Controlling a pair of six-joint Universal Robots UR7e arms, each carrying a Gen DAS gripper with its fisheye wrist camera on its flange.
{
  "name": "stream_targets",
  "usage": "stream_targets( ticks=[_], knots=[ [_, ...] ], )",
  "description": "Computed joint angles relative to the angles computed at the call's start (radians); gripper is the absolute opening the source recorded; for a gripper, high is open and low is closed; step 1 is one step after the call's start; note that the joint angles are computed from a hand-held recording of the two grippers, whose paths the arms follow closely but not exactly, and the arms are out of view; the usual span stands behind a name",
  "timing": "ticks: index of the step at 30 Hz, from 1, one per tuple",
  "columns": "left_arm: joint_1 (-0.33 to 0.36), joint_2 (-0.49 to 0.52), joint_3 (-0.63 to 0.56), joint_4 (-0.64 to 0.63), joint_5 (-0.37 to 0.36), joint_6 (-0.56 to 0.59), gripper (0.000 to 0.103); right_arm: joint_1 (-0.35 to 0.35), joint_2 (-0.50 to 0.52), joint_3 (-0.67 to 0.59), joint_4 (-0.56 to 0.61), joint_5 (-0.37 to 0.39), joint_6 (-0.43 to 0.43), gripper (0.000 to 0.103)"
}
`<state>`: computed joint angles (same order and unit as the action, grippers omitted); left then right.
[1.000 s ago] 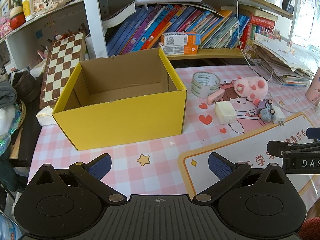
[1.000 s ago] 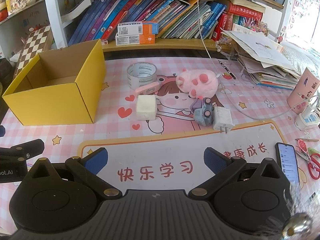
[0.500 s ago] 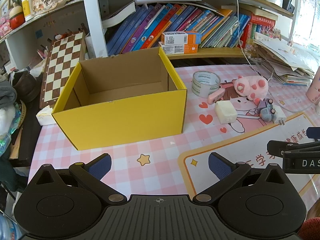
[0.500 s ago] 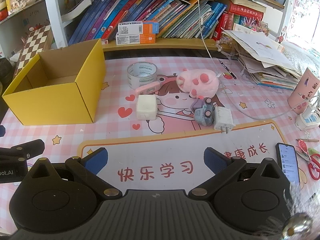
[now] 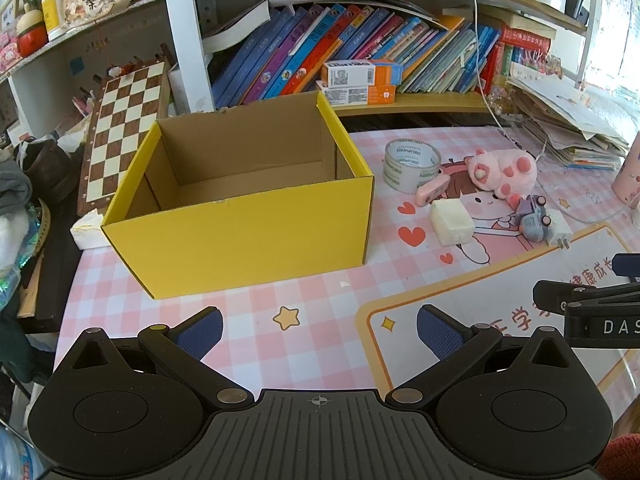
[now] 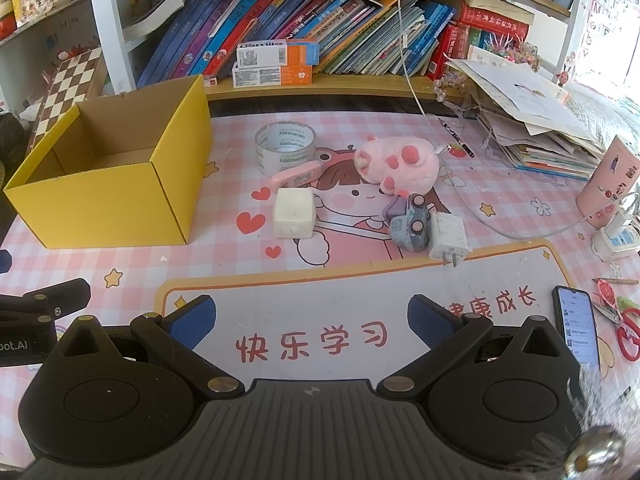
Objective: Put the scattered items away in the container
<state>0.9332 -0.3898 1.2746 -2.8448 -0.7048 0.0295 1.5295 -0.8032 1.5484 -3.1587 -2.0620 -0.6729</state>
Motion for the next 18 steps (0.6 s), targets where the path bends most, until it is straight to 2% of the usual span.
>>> stream_targets(
  ticks=[18],
  knots=[
    [0.004,0.007,-0.016,0.013,-0.01,-0.001,0.103,-0.001,0.007,-0.018,0.019,0.003,0.003,0.103]
  ],
)
